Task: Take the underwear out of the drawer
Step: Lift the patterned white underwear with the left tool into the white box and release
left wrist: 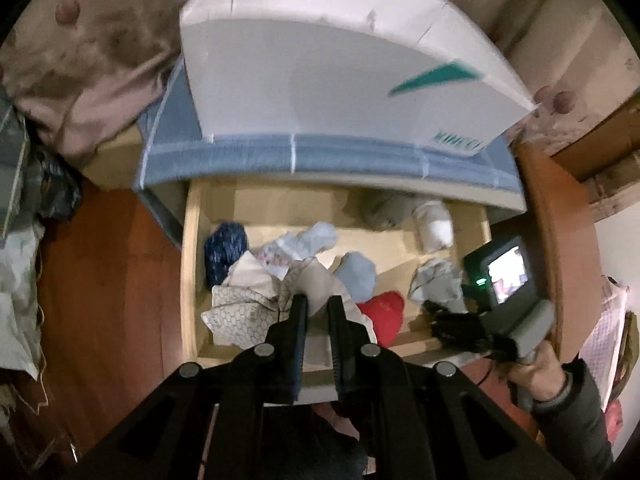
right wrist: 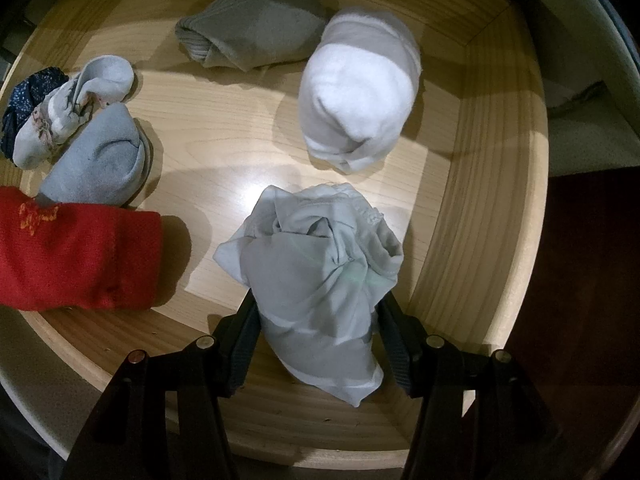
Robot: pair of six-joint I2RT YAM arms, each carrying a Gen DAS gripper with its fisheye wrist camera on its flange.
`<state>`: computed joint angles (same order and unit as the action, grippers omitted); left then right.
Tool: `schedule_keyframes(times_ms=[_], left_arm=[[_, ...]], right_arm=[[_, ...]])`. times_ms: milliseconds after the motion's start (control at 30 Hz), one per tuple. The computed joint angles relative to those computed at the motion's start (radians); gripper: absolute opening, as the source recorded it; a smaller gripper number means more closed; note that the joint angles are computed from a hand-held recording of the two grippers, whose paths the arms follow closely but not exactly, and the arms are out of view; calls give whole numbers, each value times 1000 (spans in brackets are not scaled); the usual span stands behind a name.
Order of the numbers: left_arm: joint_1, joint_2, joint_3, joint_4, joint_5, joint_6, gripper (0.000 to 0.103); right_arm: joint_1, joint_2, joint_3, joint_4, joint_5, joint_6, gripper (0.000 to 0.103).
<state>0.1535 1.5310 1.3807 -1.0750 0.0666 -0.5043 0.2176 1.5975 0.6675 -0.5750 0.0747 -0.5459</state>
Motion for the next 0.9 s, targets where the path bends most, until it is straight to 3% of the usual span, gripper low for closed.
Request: schedule_keyframes(times_ms=[200,400,700,900], left_arm=[[2,-17,194,-111,-40,37,11],[54,68,525,-230,-80,102,11],[103,366,1038,-376,-137,204,11],[104,535,1203,-367,-150,260,11]], right_arm=[[3,1,0,2,0,2,54],[3,2,1,1,1,3,54],[2,4,4,0,3,3,54],[0,5,6,-2,4,1,54]])
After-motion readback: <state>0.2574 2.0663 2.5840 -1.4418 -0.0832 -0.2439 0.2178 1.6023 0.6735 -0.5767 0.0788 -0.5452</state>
